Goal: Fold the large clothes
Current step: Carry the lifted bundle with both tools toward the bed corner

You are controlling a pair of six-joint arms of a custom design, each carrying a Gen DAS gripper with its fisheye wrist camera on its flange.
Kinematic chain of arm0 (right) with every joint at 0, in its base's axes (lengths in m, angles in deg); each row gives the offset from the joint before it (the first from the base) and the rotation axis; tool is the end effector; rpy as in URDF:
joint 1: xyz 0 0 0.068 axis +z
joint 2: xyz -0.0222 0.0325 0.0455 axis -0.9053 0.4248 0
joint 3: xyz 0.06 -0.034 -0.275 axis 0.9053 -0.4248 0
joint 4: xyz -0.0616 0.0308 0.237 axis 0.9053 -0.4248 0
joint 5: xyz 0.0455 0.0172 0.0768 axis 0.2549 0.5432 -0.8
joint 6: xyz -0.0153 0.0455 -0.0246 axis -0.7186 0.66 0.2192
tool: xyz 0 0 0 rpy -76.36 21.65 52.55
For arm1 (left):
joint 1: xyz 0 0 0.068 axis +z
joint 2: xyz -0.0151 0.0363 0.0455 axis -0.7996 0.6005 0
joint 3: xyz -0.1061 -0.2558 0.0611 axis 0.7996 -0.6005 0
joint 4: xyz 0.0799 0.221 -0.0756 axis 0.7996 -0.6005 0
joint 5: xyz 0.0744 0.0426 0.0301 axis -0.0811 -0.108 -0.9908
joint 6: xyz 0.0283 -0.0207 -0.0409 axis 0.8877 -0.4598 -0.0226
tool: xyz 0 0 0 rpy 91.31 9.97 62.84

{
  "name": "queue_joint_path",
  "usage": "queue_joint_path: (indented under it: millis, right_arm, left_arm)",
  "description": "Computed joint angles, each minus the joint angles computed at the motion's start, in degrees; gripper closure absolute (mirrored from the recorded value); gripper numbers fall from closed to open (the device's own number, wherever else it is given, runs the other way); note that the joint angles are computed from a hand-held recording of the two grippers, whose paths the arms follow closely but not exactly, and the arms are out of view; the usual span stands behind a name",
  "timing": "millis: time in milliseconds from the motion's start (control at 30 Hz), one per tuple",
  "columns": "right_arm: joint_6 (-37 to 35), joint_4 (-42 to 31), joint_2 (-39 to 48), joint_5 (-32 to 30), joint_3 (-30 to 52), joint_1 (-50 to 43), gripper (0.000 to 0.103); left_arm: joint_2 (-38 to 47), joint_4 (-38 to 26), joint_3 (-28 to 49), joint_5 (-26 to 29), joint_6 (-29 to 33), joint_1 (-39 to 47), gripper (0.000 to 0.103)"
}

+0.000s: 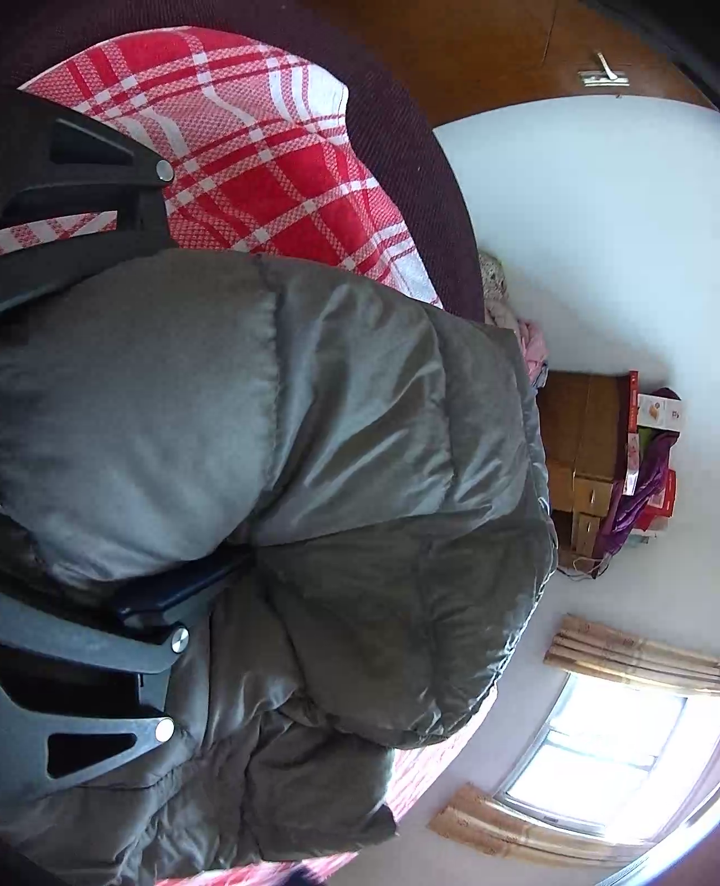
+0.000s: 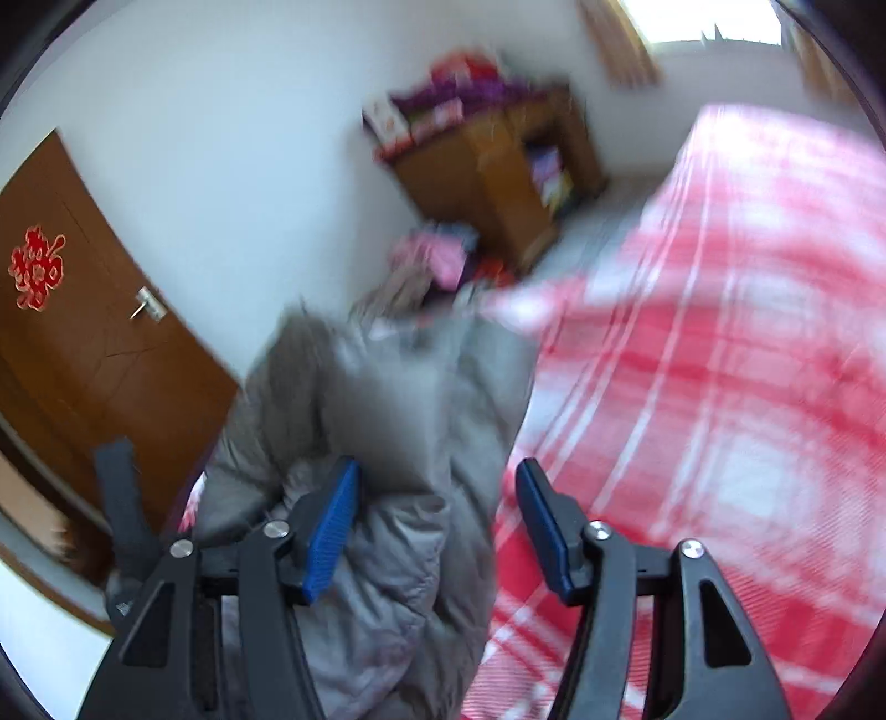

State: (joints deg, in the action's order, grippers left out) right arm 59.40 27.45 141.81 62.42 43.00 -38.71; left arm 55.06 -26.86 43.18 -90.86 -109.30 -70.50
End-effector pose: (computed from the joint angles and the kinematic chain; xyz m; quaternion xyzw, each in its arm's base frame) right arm 0.1583 0.0821 0.2330 -0.0220 0.8837 0.2490 0.3957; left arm 0.1887 -0.0523 0.1691 -0.0678 0.9231 -0.0433 0.3761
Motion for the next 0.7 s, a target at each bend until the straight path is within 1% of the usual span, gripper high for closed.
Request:
queue_joint_path:
  millis: [33,67,100,133,167,200,233,300,367,433,467,533,700]
  right_arm:
    - [-0.90,-3.08,-0.14,3.89,3.78,2.83,0.064]
    - [-1.79,-5.68,1.37,7.25,7.53,5.62,0.066]
    - [-2.39,-8.86,4.57,12.47,12.46,10.18,0.067]
    - [-2.56,-9.91,7.38,14.93,15.32,12.67,0.067]
    - [-2.37,-9.31,10.65,15.17,17.56,14.13,0.067]
    - [-2.69,-8.84,11.04,13.47,17.25,13.09,0.067]
    - [-1.88,-6.70,14.31,13.31,18.18,13.95,0.067]
    - [-1.91,-6.32,18.60,13.34,19.39,13.08,0.067]
    - [0.25,-5.77,23.78,14.76,20.17,13.64,0.068]
    - [1.64,-4.30,26.56,15.21,18.44,12.77,0.068]
    - [1.76,-3.52,27.64,16.05,17.66,12.59,0.070]
    - [1.30,-2.25,28.84,16.76,16.81,11.92,0.071]
    - [0.29,3.20,32.77,12.36,15.54,7.72,0.073]
  left_arm:
    - [0.04,-0.41,0.13,-1.71,-0.60,-1.44,0.028]
    - [0.37,-0.46,0.31,-2.70,-0.68,-2.13,0.028]
    - [0.37,-0.70,0.45,-3.18,-0.63,-2.41,0.028]
    - [0.40,-1.08,0.83,-3.40,-0.55,-2.49,0.028]
    - [0.60,-1.08,1.00,-3.50,-0.46,-2.50,0.028]
    - [-0.69,-2.08,0.50,-4.30,-1.20,-3.58,0.028]
    - [-0.25,-1.39,0.27,-4.23,-0.85,-3.34,0.028]
    - [-0.69,-1.06,-0.38,-3.91,-0.20,-2.78,0.028]
    - [-0.67,-1.34,-0.11,-4.06,-0.27,-2.93,0.028]
    - [-1.18,-1.94,-0.31,-4.86,-0.96,-3.99,0.027]
    - [-1.99,-2.88,-0.60,-5.95,-2.08,-5.50,0.027]
    - [-1.12,-3.01,-0.01,-6.17,-2.23,-5.65,0.026]
    - [1.16,-3.21,1.28,-6.00,-2.50,-5.17,0.024]
